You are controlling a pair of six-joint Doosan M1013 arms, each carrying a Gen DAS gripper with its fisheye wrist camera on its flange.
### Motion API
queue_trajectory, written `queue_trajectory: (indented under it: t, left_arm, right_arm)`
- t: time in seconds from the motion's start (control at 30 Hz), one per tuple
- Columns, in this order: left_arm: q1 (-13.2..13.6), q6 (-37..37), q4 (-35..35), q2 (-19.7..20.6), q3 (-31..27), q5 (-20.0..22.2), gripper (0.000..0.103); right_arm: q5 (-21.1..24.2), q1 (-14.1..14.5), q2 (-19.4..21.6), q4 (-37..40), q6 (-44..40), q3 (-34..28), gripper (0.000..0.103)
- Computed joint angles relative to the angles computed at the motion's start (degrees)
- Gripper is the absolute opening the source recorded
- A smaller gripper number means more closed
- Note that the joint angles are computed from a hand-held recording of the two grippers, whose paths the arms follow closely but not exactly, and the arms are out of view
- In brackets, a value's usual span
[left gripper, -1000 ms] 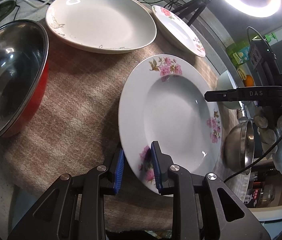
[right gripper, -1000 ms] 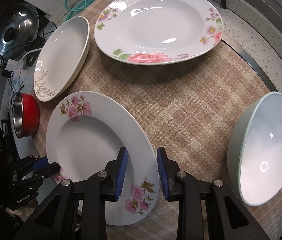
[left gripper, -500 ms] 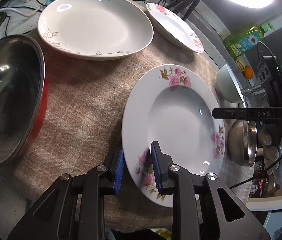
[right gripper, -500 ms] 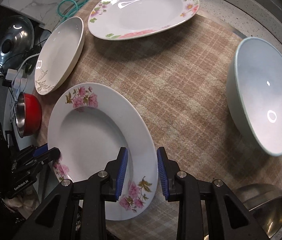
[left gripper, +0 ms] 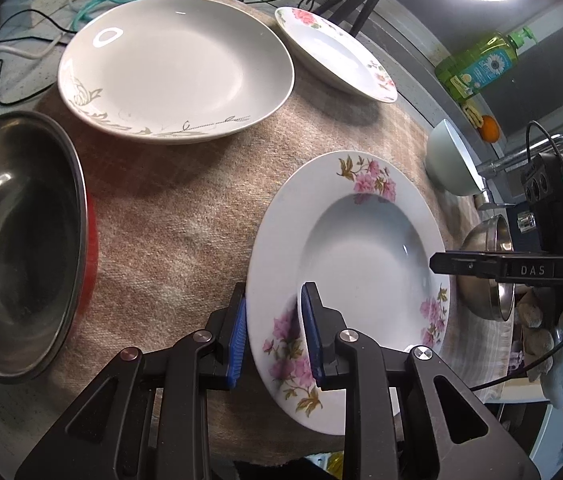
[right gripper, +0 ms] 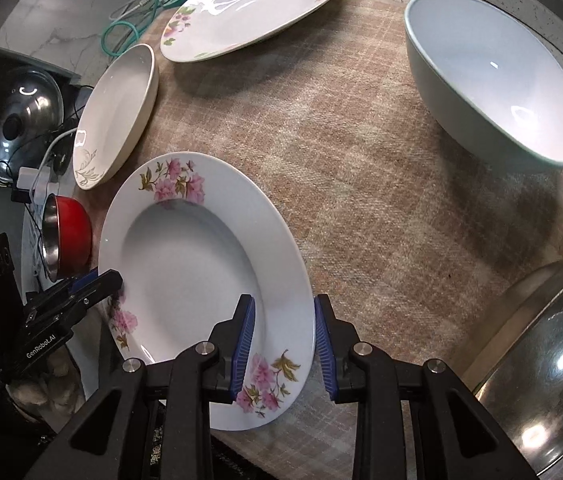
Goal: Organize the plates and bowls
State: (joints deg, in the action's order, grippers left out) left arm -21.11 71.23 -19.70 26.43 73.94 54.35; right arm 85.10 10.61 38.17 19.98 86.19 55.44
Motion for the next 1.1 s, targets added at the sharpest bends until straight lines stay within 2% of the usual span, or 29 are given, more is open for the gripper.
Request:
queue_trajectory:
  t: [0.6, 1.1]
  left_arm:
    - [0.44, 1.73, 0.38, 0.10, -0.39, 0.92, 0.024]
    - [0.08, 8.06, -1.46, 1.04, -2.18, 3.15, 0.026]
  right_arm:
    - [-2.49, 0.11, -1.44, -0.41, 2.45, 1.73, 0.028]
    - [-9.34, -0.79, -7.13, 0.43, 7.96, 11.43, 0.028]
